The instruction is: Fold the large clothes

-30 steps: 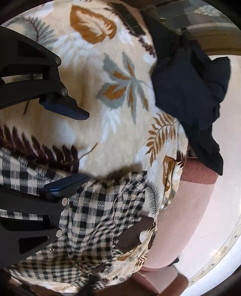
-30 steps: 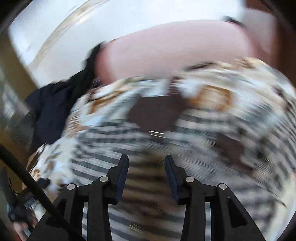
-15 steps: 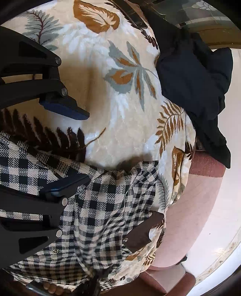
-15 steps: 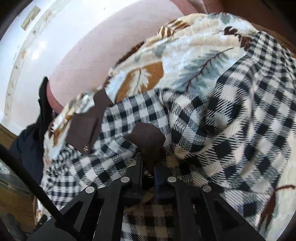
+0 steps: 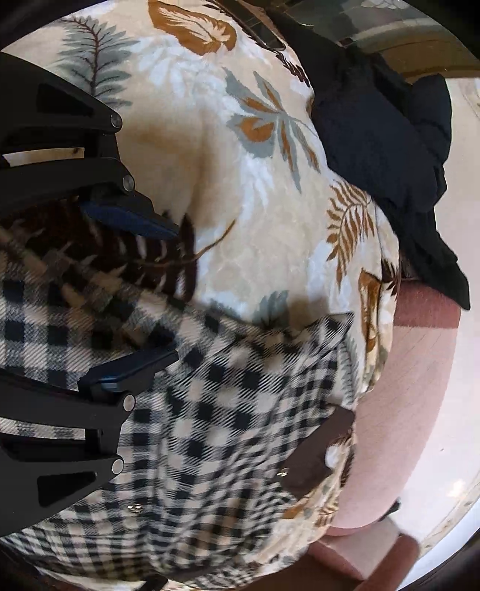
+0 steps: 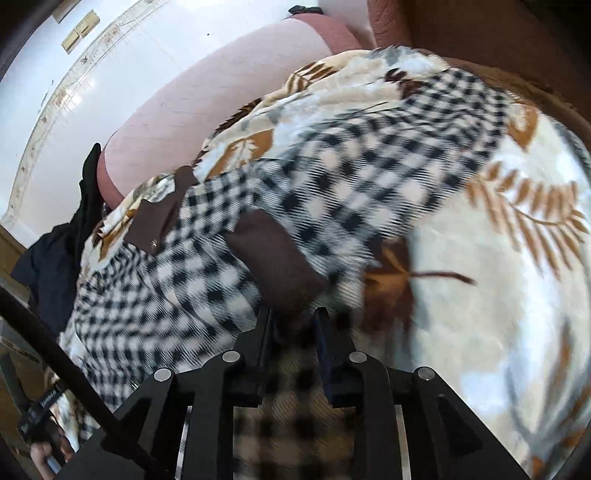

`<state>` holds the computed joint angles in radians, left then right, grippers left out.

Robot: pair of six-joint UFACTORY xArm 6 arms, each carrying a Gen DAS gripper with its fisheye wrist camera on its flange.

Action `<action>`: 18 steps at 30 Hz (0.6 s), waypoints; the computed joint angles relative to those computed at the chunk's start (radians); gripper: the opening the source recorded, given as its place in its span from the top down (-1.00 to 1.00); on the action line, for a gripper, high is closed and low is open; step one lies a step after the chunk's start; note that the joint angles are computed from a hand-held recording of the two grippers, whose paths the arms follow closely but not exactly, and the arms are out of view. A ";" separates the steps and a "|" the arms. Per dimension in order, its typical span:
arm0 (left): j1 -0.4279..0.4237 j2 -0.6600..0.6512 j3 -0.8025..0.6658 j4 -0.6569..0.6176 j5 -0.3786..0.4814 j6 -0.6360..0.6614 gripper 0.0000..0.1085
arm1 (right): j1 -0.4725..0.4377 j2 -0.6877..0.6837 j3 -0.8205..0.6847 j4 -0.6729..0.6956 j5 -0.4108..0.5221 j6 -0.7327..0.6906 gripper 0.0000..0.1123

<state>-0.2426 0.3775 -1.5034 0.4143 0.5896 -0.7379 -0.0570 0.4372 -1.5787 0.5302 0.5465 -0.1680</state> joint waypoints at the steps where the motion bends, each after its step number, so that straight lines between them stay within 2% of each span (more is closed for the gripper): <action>1: -0.007 -0.008 0.010 0.007 0.002 -0.011 -0.09 | -0.007 -0.029 0.038 0.005 -0.030 -0.027 0.56; 4: -0.036 -0.047 0.060 0.013 -0.022 -0.030 -0.09 | -0.014 -0.061 0.066 -0.024 -0.105 -0.072 0.55; 9: -0.114 -0.098 0.124 0.047 -0.050 -0.064 -0.10 | -0.010 0.067 -0.153 -0.019 -0.016 -0.163 0.51; 11: -0.141 -0.099 0.122 0.051 -0.039 -0.059 -0.10 | -0.010 0.130 -0.248 -0.052 0.026 -0.133 0.51; 14: -0.178 -0.092 0.119 0.078 -0.028 -0.084 -0.15 | -0.060 0.221 -0.399 -0.044 0.079 -0.023 0.51; 15: -0.185 -0.085 0.122 0.072 -0.040 -0.095 -0.17 | -0.091 0.241 -0.418 -0.009 0.081 0.031 0.41; 16: -0.187 -0.079 0.122 0.065 -0.047 -0.100 -0.18 | -0.115 0.259 -0.436 0.016 0.090 0.068 0.23; 18: -0.190 -0.049 0.105 0.027 -0.039 -0.099 -0.19 | -0.182 0.327 -0.512 0.044 0.130 0.188 0.14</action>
